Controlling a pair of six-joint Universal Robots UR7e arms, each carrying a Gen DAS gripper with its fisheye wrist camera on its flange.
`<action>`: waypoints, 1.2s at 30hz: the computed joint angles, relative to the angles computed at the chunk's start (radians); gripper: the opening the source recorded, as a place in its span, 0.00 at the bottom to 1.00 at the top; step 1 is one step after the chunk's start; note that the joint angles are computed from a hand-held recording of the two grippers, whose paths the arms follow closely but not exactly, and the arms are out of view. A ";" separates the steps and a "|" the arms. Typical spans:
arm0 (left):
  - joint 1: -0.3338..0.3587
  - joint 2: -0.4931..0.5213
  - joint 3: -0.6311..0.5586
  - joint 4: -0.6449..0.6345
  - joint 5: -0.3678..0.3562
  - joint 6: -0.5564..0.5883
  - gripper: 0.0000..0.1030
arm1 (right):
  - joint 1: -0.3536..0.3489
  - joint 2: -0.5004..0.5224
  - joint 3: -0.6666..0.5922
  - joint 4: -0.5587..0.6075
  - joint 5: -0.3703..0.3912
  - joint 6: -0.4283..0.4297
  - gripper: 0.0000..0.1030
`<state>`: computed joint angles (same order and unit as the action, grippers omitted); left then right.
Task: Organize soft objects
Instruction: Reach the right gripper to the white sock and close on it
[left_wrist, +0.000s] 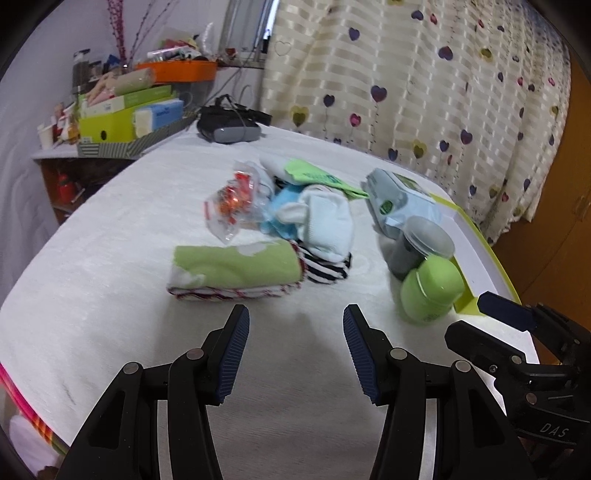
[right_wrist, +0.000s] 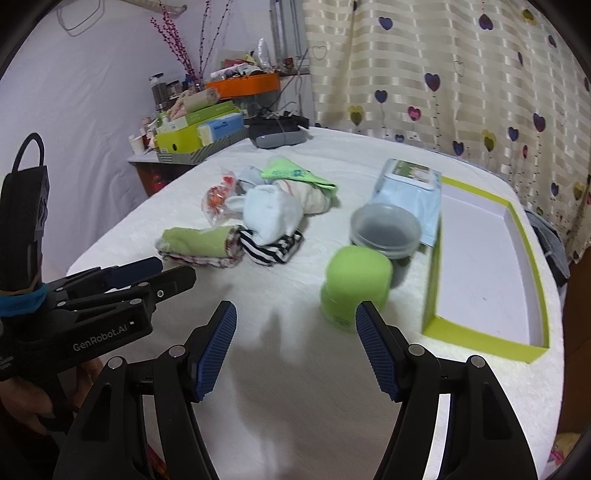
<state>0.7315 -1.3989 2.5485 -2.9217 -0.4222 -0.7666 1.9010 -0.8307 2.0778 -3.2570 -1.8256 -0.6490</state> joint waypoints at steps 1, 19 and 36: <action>0.004 -0.009 0.003 -0.005 0.000 0.001 0.51 | 0.003 0.005 -0.006 0.004 0.001 0.000 0.66; 0.122 -0.080 0.015 -0.131 -0.023 0.100 0.52 | 0.063 0.178 -0.222 0.086 -0.031 0.017 0.66; 0.240 -0.049 -0.041 -0.334 -0.108 0.327 0.57 | 0.070 0.326 -0.424 0.219 -0.120 0.064 0.33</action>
